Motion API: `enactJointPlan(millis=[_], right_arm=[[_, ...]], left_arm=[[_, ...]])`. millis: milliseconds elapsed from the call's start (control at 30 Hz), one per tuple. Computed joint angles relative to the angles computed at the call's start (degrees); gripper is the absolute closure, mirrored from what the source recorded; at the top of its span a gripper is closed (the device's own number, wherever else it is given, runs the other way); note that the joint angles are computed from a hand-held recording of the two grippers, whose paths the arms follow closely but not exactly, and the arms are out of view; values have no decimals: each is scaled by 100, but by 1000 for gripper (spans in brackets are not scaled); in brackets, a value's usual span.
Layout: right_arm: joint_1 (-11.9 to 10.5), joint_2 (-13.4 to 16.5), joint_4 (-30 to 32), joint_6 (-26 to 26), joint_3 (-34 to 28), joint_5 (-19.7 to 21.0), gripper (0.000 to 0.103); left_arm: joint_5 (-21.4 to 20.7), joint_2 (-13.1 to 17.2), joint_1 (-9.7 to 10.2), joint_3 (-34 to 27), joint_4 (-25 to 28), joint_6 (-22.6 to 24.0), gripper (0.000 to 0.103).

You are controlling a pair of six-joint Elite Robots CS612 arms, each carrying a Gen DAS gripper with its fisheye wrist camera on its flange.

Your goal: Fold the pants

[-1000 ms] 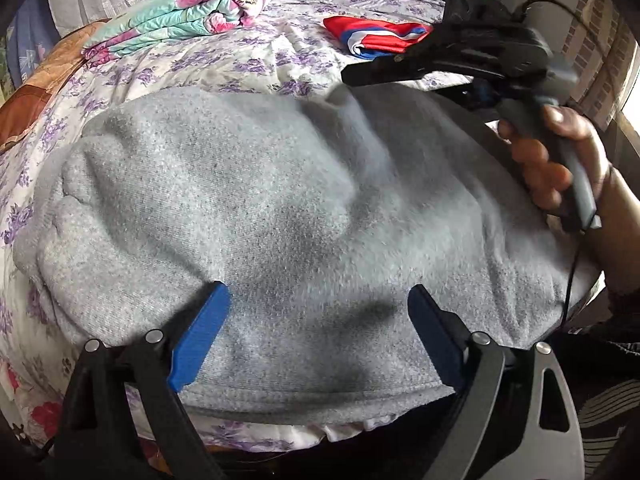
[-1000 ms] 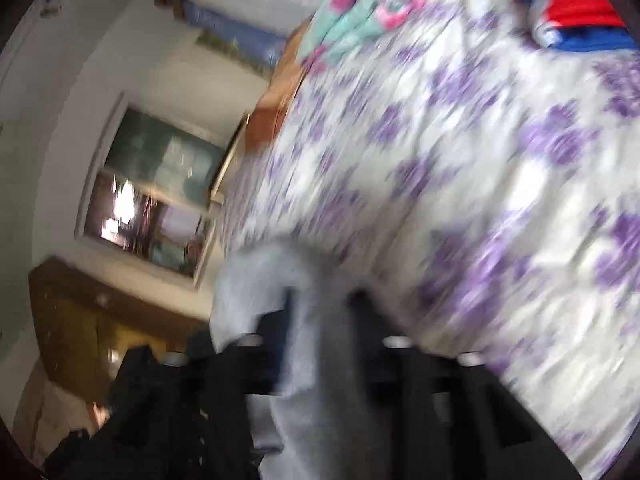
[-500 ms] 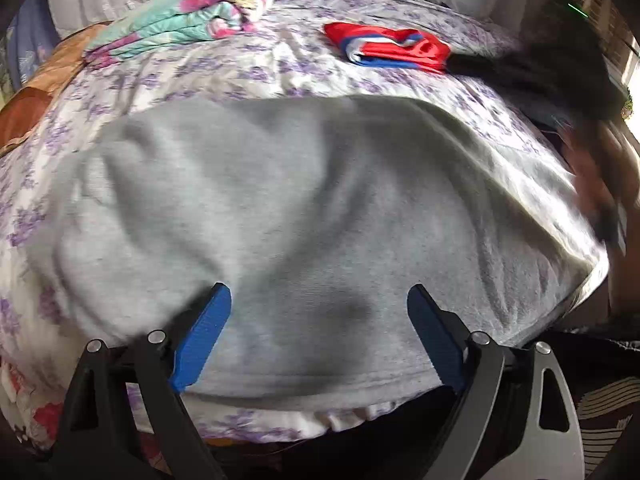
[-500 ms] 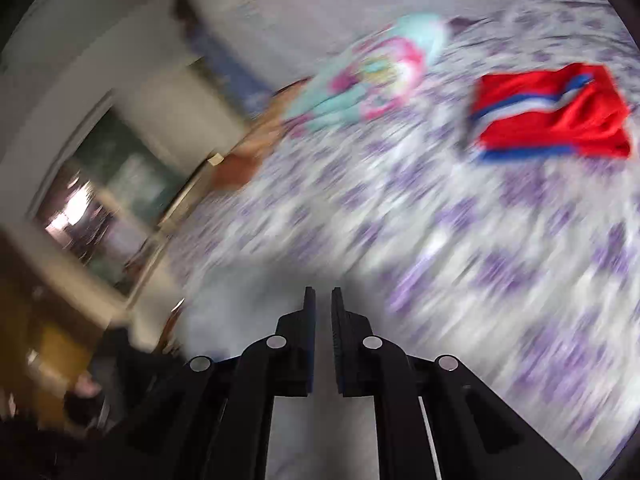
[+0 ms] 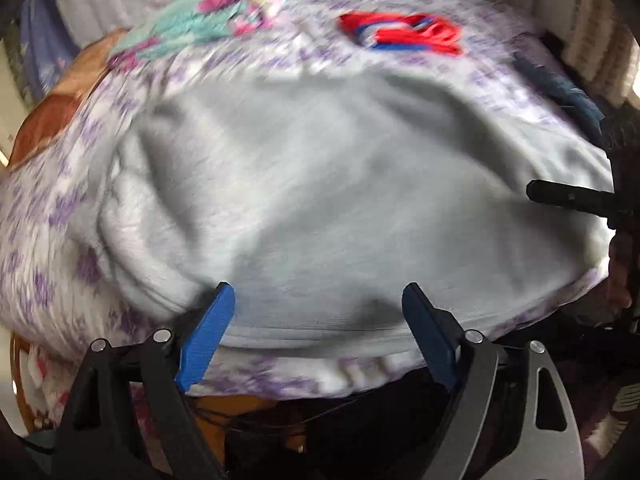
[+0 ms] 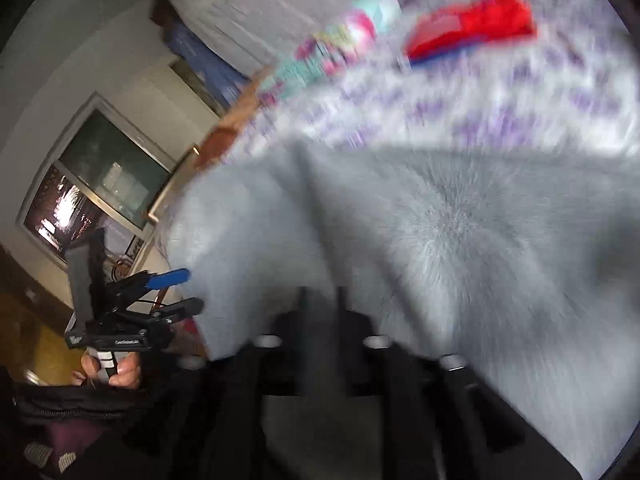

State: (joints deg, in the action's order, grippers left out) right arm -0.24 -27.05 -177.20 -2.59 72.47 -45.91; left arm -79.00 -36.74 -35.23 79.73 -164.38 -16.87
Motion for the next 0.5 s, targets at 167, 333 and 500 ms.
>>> enactJointPlan(millis=[167, 333, 500], right_arm=[[-171, -127, -1152, 744, 624, -879, 59], [-580, -40, -2692, 2309, 1051, -267, 81], [-792, -420, -5022, 3241, 2281, -2320, 43]], left_arm=[[12, 131, -184, -233, -350, 591, 7], [-95, 541, -165, -877, 726, 325, 7], [-185, 351, -211, -615, 47, 468, 7]])
